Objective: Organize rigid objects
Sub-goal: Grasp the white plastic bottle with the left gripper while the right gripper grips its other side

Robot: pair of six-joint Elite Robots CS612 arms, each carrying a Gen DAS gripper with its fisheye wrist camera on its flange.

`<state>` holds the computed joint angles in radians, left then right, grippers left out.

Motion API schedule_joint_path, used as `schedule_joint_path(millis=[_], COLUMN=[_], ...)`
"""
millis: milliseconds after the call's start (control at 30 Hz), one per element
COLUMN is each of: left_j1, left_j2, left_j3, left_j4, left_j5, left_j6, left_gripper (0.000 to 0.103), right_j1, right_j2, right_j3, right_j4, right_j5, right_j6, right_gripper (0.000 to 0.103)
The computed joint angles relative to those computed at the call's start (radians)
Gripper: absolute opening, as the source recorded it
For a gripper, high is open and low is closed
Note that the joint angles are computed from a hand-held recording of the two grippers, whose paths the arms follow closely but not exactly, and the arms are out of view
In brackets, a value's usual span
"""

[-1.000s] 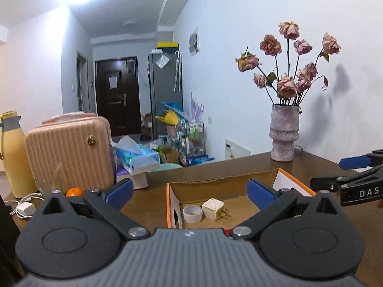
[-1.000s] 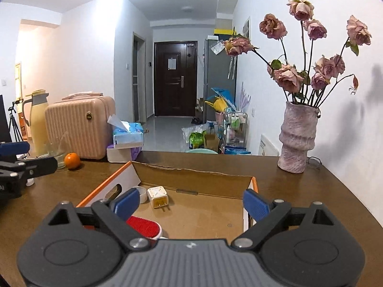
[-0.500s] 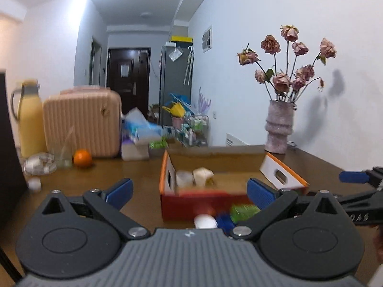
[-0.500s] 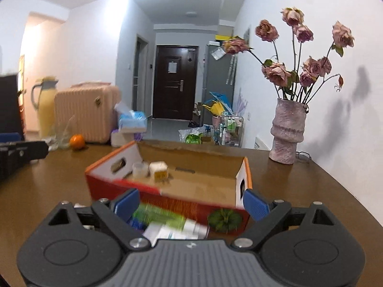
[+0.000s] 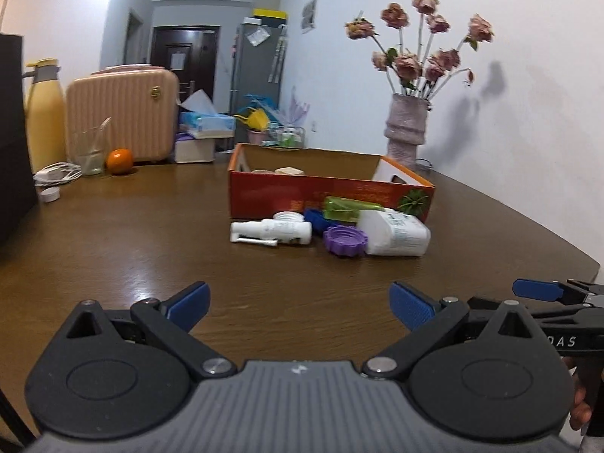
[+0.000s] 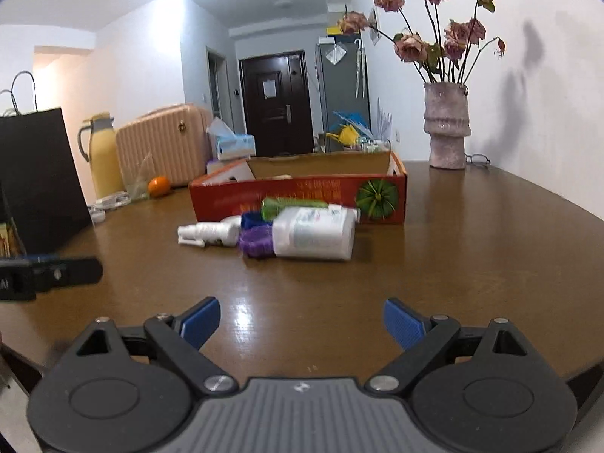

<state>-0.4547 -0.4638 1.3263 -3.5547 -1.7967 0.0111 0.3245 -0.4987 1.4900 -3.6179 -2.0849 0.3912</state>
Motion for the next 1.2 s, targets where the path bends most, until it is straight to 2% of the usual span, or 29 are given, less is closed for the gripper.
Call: schedule_joint_path(millis=[133,200,300,433,500,667,800,900,967,1200], left_j1=[-0.012,-0.015,-0.020,-0.030,-0.031,-0.035,-0.046,-0.049,-0.052,-0.064], left_j2=[0.022,0.037,0.066,0.108,0.128,0.178,0.218,0.245,0.247,0.181], left_j3=[-0.072,-0.121,-0.200,-0.304,-0.353,-0.470,-0.557,-0.616,-0.623,-0.491], left_j4=[0.099,0.152,0.212,0.295,0.353,0.460,0.517,0.565,0.582,0.536], left_j5=[-0.017,-0.054,-0.092,-0.080,-0.087,-0.173,-0.200,-0.235,-0.229,-0.228], left_j6=[-0.008,-0.021,-0.029,-0.038,-0.051,-0.089,-0.083,-0.103,-0.104,-0.058], left_gripper=[0.100,0.088,0.076,0.071,0.062,0.049,0.045,0.039,0.038,0.037], right_j1=[-0.019,-0.035,-0.057,-0.086,-0.101,-0.139,-0.166,-0.181,-0.188,-0.170], right_j2=[0.001,0.004,0.012,0.031,0.040,0.064,0.078,0.086,0.085,0.046], right_j3=[-0.018,-0.029,-0.058,-0.110,-0.132,-0.180,-0.190,-0.188,-0.178,-0.104], right_j4=[0.011,0.013,0.046,0.077,0.091,0.122,0.089,0.054,0.026,0.016], right_j5=[-0.003,0.019,0.050,0.092,0.122,0.201,0.283,0.334,0.372,0.321], right_j6=[0.034,0.053,0.065,0.063,0.078,0.183,0.278,0.329,0.336,0.310], right_gripper=[0.088,0.086,0.081,0.080,0.078,0.060,0.055,0.044,0.031,0.027])
